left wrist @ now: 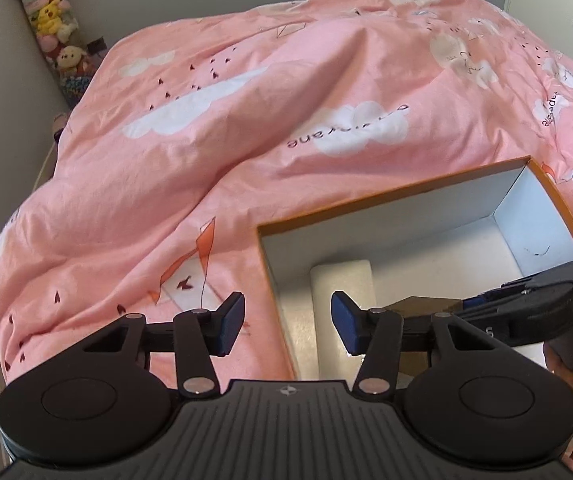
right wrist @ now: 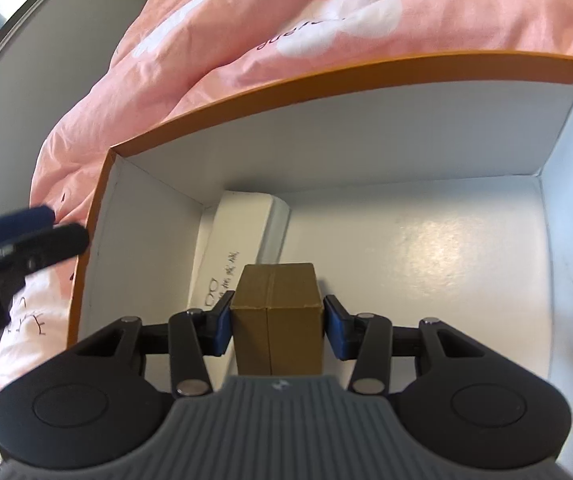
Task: Organize objects
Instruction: 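Lower the white case into the orange box and open the left tool, then lower the brown cube into the box and open the right tool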
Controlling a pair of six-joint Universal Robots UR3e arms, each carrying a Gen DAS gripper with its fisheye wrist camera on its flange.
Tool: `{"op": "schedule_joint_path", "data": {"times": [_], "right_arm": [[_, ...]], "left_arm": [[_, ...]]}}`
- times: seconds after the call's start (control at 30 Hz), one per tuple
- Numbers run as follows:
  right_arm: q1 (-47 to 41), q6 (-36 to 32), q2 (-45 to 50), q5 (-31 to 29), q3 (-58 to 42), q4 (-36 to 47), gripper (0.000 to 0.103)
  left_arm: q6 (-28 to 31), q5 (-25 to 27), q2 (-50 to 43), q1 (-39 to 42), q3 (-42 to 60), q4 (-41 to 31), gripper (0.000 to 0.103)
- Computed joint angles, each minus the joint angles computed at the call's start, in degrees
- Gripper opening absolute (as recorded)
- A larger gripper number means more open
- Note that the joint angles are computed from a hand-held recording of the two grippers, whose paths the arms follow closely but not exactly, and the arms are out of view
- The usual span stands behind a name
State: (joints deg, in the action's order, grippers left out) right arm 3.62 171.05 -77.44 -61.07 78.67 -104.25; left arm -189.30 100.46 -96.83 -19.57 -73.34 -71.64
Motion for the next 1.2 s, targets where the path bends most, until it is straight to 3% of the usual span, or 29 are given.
{"op": "schedule_joint_path", "data": {"times": [0.13, 0.3, 0.5, 0.67, 0.9, 1.1, 1.2], "right_arm": [[1.7, 3.1, 1.4, -0.2, -1.4, -0.3, 0.048], [2.1, 5.2, 2.1, 0.0, -0.4, -3.4, 0.048], [1.5, 0.8, 3.4, 2.3, -0.3, -4.7, 0.048], [0.3, -9.6, 3.5, 3.6, -4.7, 4.1, 0.047], [1.7, -31.0, 3.4, -2.8, -10.9, 15.9, 0.048], [2.0, -41.9, 3.8, 0.1, -14.3, 25.0, 0.048], [3.6, -44.9, 6.0, -1.5, -18.6, 28.8, 0.048]], "left_arm": [[0.5, -2.3, 3.1, 2.1, -4.9, 0.4, 0.046], [0.3, -4.8, 6.2, 4.0, -10.1, 2.2, 0.044], [-0.7, -6.1, 7.0, 4.7, -12.1, 3.3, 0.043], [-1.7, -6.4, 7.7, 4.3, -12.8, 3.4, 0.043], [-3.0, -6.8, 8.8, 3.5, -14.3, 3.8, 0.043], [-3.9, -7.0, 10.2, 3.4, -15.4, 3.2, 0.043], [-4.1, -7.0, 10.9, 3.3, -16.0, 3.0, 0.043]]}}
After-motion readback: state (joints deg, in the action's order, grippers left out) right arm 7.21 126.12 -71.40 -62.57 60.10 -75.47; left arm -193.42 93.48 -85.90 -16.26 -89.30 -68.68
